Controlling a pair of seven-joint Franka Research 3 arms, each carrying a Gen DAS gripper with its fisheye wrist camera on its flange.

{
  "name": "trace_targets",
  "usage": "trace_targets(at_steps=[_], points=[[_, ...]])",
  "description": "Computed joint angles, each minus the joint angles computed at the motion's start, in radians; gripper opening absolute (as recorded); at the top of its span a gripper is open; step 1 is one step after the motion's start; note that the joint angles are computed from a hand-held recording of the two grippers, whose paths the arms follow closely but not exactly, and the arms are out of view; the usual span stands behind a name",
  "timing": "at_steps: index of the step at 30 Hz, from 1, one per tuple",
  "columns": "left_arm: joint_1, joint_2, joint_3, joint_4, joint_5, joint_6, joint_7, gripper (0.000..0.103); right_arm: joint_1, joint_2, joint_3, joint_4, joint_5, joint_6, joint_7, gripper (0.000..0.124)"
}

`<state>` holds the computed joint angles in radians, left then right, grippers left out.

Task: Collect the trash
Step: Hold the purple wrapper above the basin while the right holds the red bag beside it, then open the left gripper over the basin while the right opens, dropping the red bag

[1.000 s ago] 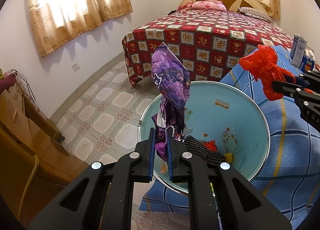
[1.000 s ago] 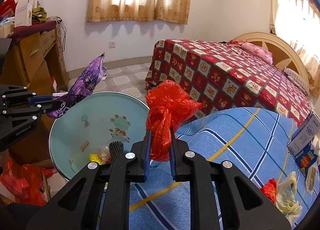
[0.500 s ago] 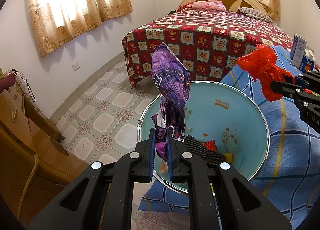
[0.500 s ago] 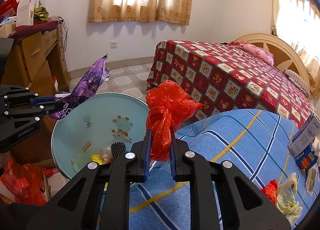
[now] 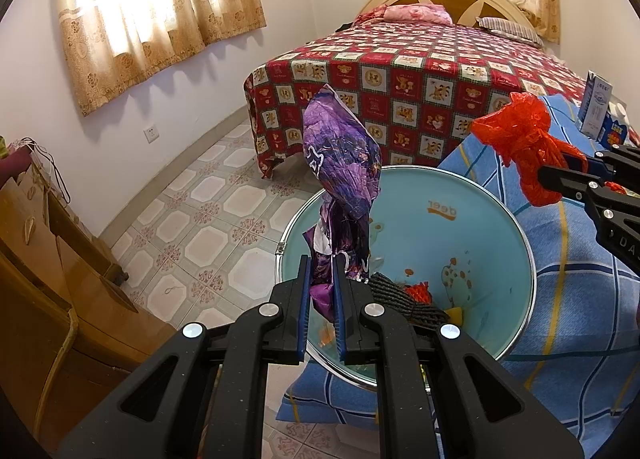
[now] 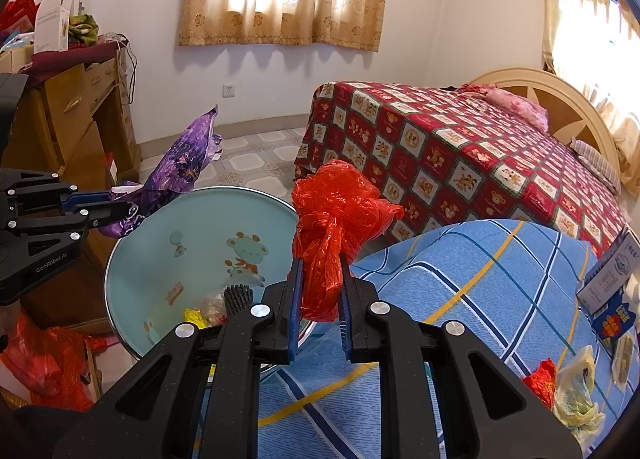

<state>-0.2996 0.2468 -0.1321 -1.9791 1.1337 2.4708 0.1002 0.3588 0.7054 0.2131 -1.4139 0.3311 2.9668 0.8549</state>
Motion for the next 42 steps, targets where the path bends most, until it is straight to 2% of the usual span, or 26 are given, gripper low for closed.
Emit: trace_targets(at_steps=[21, 27, 29, 30, 31, 33, 34, 39, 41, 42], points=[[0.001, -0.006, -0.001, -0.003, -0.003, 0.003, 0.004, 0.010, 0.014, -0.002, -0.008, -0.001, -0.008, 0.000, 0.009, 0.016], [-0.002, 0.000, -0.003, 0.003, -0.002, 0.013, 0.008, 0.013, 0.011, -0.001, 0.014, -0.005, -0.003, 0.004, -0.009, 0.023], [-0.005, 0.003, -0.002, 0.006, 0.002, 0.013, 0.003, 0.016, -0.007, -0.009, 0.035, -0.023, 0.008, 0.012, -0.031, 0.034], [-0.006, 0.004, -0.002, 0.008, 0.001, 0.011, 0.002, 0.024, -0.008, -0.009, 0.038, -0.024, 0.012, 0.010, -0.036, 0.040], [-0.006, 0.004, -0.001, 0.006, 0.004, 0.013, 0.000, 0.029, -0.010, -0.009, 0.040, -0.024, 0.015, 0.008, -0.041, 0.043], [-0.008, 0.007, -0.001, 0.010, 0.005, 0.011, 0.001, 0.031, -0.008, -0.009, 0.040, -0.027, 0.019, 0.011, -0.046, 0.049], [-0.009, 0.009, 0.000, 0.012, 0.005, 0.009, -0.001, 0.038, -0.011, -0.011, 0.045, -0.033, 0.025, 0.018, -0.051, 0.053], [-0.017, 0.013, 0.002, 0.017, 0.016, -0.007, -0.022, 0.060, 0.001, -0.017, 0.031, -0.046, 0.026, 0.036, -0.045, 0.067], [-0.018, 0.013, 0.002, 0.016, 0.025, -0.006, -0.027, 0.063, 0.007, -0.024, 0.024, -0.065, 0.023, 0.063, -0.041, 0.075], [-0.020, 0.014, 0.002, 0.017, 0.029, -0.011, -0.028, 0.068, 0.010, -0.028, 0.021, -0.072, 0.021, 0.065, -0.035, 0.078]])
